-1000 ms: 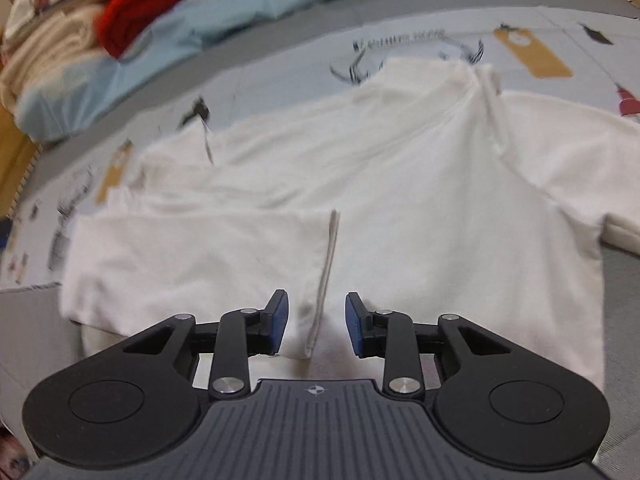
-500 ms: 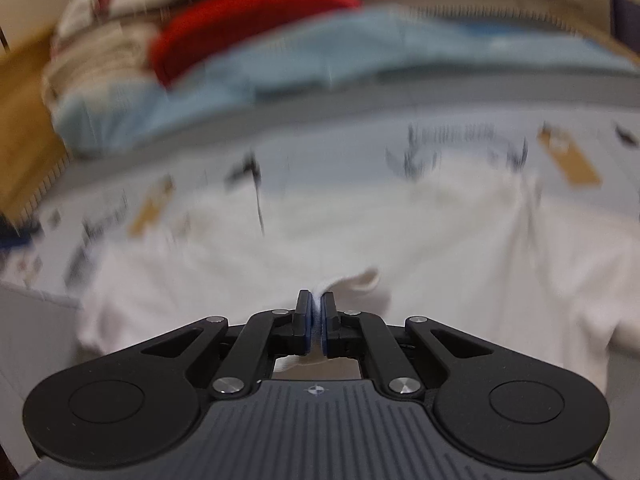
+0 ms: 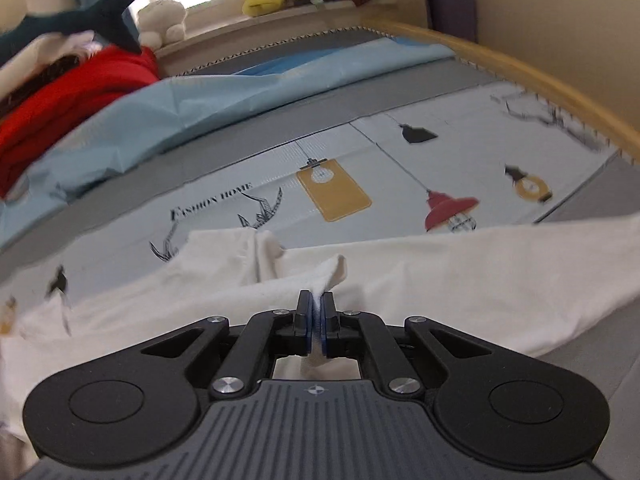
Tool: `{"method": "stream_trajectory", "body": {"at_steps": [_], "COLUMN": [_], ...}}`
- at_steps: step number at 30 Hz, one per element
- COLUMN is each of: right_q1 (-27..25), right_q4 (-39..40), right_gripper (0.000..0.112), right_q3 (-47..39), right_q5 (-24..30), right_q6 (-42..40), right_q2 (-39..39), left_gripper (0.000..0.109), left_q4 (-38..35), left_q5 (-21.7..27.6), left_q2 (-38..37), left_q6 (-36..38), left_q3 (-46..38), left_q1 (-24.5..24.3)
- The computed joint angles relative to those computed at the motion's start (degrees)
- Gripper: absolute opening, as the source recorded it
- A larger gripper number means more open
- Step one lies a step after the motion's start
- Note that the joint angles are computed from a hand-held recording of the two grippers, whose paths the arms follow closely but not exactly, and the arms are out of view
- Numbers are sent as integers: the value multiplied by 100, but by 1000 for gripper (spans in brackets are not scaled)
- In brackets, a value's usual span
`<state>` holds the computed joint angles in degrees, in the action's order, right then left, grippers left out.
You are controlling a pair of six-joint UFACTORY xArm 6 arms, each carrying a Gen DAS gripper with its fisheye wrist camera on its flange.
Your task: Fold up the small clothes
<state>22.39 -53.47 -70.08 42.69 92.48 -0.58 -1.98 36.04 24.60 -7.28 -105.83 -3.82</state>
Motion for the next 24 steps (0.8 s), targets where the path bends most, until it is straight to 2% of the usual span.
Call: {"method": "stream_trajectory", "body": {"at_steps": [6,9,11,12,14,16,18,19,20,21,22,24], "right_q1": [-77,-20,-8,10,35,-4,-220,-271,-277,-240,-194,-240], "right_q4": [-121,466,512,368,23,-138,352,877,1383,1669,1921,2229], "right_gripper": [3,8,16,17,17,17,17,17,17,17,17,17], "right_q3": [15,-172,-207,-170,-83,29,219,237,210,132,1,24], "right_q5": [-104,251,515,548,464,25,-1005,-1279,-1312,-1106,-771,-741], "right_q6": [190,-171,80,307,697,882,641,235,-241,-541,-788,-834], "right_q2": [35,144,139,101,27,-5,50,151,279,393,503,574], "left_gripper": [27,27,27,27,27,27,27,27,27,27,27,36], "left_q4": [-479,-576,-523,-531,-591,-759,-823,-853,-968,-980,-778,-203], "left_q5": [468,747,818,832,862,842,985,1142,1196,1224,1348,1396], "left_q2": [194,295,326,335,360,385,510,622,720,828,966,1123], "left_q6": [486,741,863,935,1056,1236,1339,1383,1498,1545,1497,1422], "left_q3": [-210,-325,-333,-328,-313,-246,-289,-406,-468,-533,-662,-769], "left_q1": [-119,-182,-237,-262,-295,-316,-333,-337,-334,-336,-348,-367]}}
